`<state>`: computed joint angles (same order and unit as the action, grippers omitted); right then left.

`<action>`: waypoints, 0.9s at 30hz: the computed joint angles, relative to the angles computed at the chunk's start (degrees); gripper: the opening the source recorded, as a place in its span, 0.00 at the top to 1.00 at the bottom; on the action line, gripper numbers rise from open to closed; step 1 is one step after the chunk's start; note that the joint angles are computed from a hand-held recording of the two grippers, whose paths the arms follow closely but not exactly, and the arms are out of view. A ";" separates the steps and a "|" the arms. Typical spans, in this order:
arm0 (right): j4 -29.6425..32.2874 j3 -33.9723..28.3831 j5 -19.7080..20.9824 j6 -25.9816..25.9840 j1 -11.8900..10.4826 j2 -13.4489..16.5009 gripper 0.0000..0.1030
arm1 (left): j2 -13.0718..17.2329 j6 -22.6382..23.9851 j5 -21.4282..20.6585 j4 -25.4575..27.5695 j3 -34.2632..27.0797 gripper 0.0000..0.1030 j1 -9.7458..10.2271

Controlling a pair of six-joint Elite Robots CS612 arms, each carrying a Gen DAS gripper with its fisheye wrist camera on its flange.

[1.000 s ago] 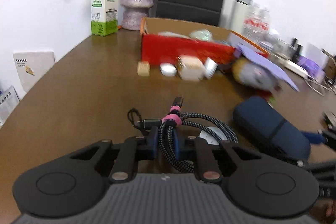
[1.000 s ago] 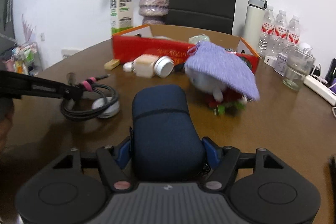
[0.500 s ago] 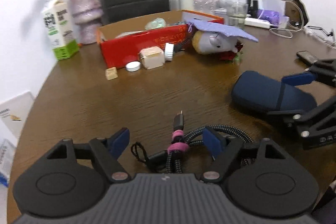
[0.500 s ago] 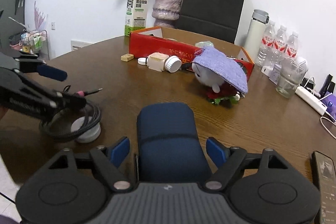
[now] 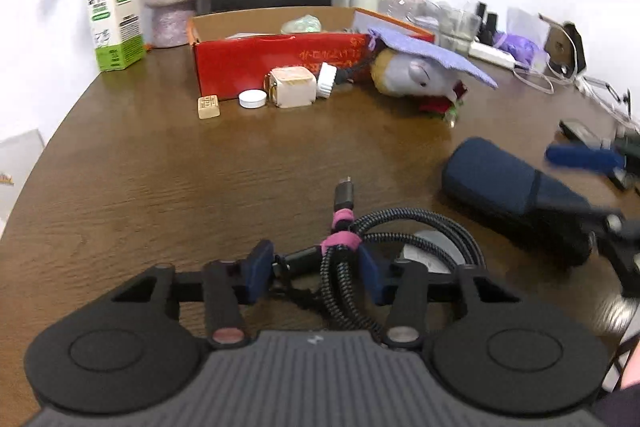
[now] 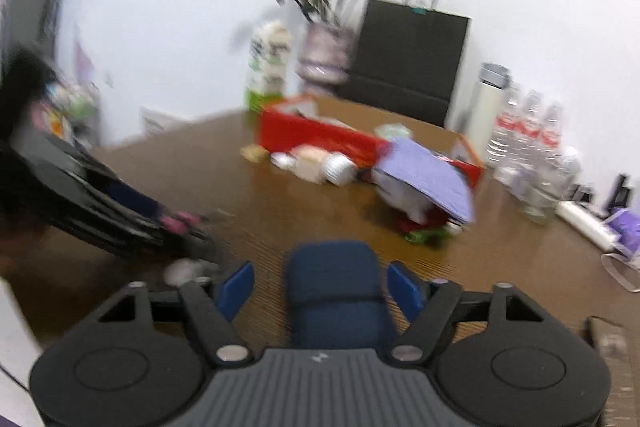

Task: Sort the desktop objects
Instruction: 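Grasp the braided black cable with left gripper while right lifts navy case aside, then hold the cable in left gripper while right gripper grasps the white round puck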

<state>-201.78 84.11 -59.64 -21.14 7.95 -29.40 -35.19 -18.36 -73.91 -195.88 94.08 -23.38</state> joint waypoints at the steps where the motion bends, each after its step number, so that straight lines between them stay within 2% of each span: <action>1: 1.51 -0.19 2.28 0.36 -0.06 -0.08 0.45 | 0.16 -0.76 0.01 -0.76 0.06 0.58 -0.12; 2: 2.94 -0.50 3.46 0.05 0.10 -0.06 0.45 | 0.34 -1.58 0.35 -1.50 0.12 0.58 -0.37; 4: 4.78 -1.18 1.06 -1.47 1.34 0.21 0.48 | 0.49 -3.13 2.31 -2.09 0.34 0.59 -1.00; 5: 5.35 -1.87 -0.90 -2.29 2.07 0.65 0.59 | 0.47 -3.90 3.57 -2.42 0.65 0.59 -1.45; 6: 5.94 -2.50 -3.19 -2.54 2.74 0.97 0.77 | 0.38 -4.62 4.37 -2.96 1.13 0.60 -1.81; 7: 6.51 -3.35 -6.75 -2.16 3.55 1.44 0.79 | 0.33 -5.71 5.60 -3.53 1.60 0.62 -2.29; 8: 6.53 -4.03 -8.49 -2.54 4.01 1.93 0.79 | 0.17 -6.87 7.83 -3.51 2.02 0.62 -2.85; 11: 5.59 -4.33 -10.20 -6.28 4.87 2.21 0.80 | -0.35 -8.42 12.48 -3.60 2.98 0.64 -4.03; 13: 6.47 -4.24 -9.58 -7.11 4.96 1.95 0.80 | -0.61 -8.48 12.96 -5.09 3.55 0.64 -4.13; 15: 7.38 -4.00 -7.62 -6.53 4.60 1.70 0.72 | -0.46 -6.23 14.22 -6.72 3.65 0.64 -4.45; 17: 8.85 -4.20 -6.67 -6.27 4.43 1.51 0.71 | -0.33 -4.64 15.41 -7.11 3.49 0.64 -4.85; 19: 11.57 -3.89 -5.65 -6.01 4.09 0.56 0.69 | -0.39 -5.01 14.94 -8.56 3.76 0.64 -4.86; 24: 12.43 -3.59 -1.88 -4.36 3.37 0.14 0.62 | -0.82 -2.13 17.57 -10.03 4.39 0.64 -5.75; 26: 13.84 -3.97 -0.94 -5.14 3.37 0.24 0.61 | -1.01 -2.10 17.26 -9.56 4.78 0.64 -5.74; 27: 14.99 -4.25 -1.66 -6.20 3.58 0.32 0.64 | -1.16 -2.75 16.25 -9.30 5.14 0.64 -5.59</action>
